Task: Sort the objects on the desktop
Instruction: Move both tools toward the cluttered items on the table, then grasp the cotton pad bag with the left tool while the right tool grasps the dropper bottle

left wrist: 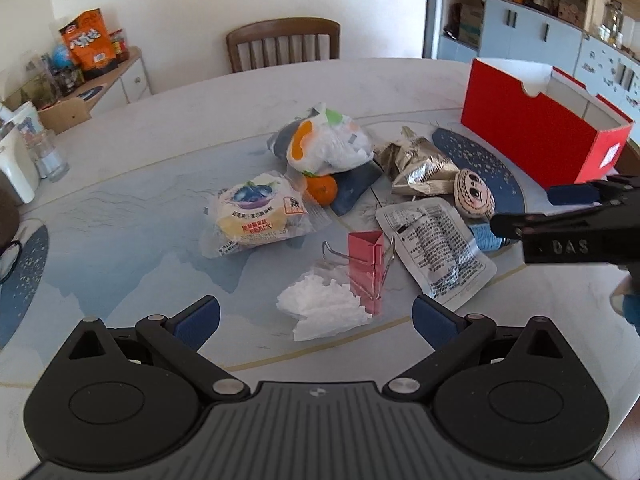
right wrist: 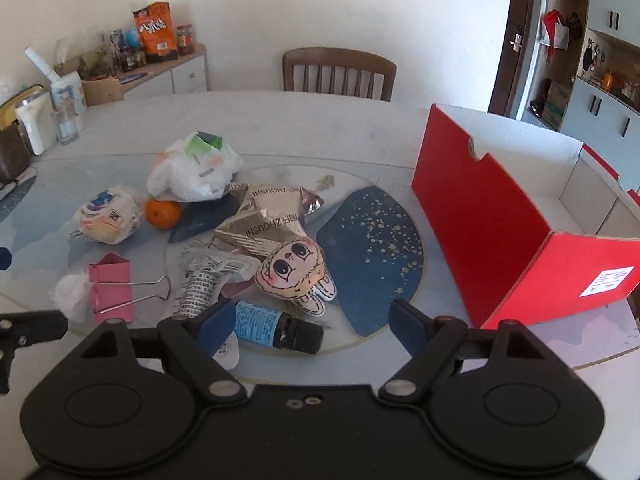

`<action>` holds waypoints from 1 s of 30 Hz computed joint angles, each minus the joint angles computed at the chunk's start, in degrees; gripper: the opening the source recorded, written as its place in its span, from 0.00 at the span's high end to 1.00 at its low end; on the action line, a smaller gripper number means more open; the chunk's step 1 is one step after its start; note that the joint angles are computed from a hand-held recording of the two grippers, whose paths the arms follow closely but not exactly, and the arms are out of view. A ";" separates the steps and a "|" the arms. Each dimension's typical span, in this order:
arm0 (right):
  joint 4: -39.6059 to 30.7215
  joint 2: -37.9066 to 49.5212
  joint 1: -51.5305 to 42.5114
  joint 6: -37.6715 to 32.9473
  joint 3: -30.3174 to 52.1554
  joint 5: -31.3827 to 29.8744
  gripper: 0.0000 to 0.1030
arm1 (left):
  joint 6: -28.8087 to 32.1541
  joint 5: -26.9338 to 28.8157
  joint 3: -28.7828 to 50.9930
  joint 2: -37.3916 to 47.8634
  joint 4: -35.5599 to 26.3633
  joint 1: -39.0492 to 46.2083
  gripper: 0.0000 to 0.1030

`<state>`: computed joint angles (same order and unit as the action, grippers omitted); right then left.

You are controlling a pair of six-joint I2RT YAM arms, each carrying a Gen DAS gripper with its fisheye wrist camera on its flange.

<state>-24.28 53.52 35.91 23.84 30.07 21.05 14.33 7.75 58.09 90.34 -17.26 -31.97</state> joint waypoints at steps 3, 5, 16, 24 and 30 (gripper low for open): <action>1.03 2.96 -0.82 1.61 0.90 -0.97 0.19 | 1.07 0.96 0.79 1.11 -0.10 0.45 0.00; 1.49 4.73 -0.70 2.13 1.55 -0.79 0.19 | 1.57 1.37 1.27 1.91 -0.14 0.69 0.00; 2.06 10.67 -0.33 4.71 3.84 -1.36 0.22 | 3.40 4.28 3.72 5.61 -0.87 2.44 0.02; 0.17 14.66 -1.55 6.49 6.31 -4.08 0.30 | 3.27 5.41 5.25 8.10 -1.72 2.88 0.08; -0.74 14.64 -2.28 6.80 6.16 -5.78 0.34 | 2.66 6.50 6.72 9.80 -2.37 3.13 0.18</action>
<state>-25.01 68.15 33.64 30.64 36.23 15.26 16.99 14.25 64.81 100.14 -19.63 -28.84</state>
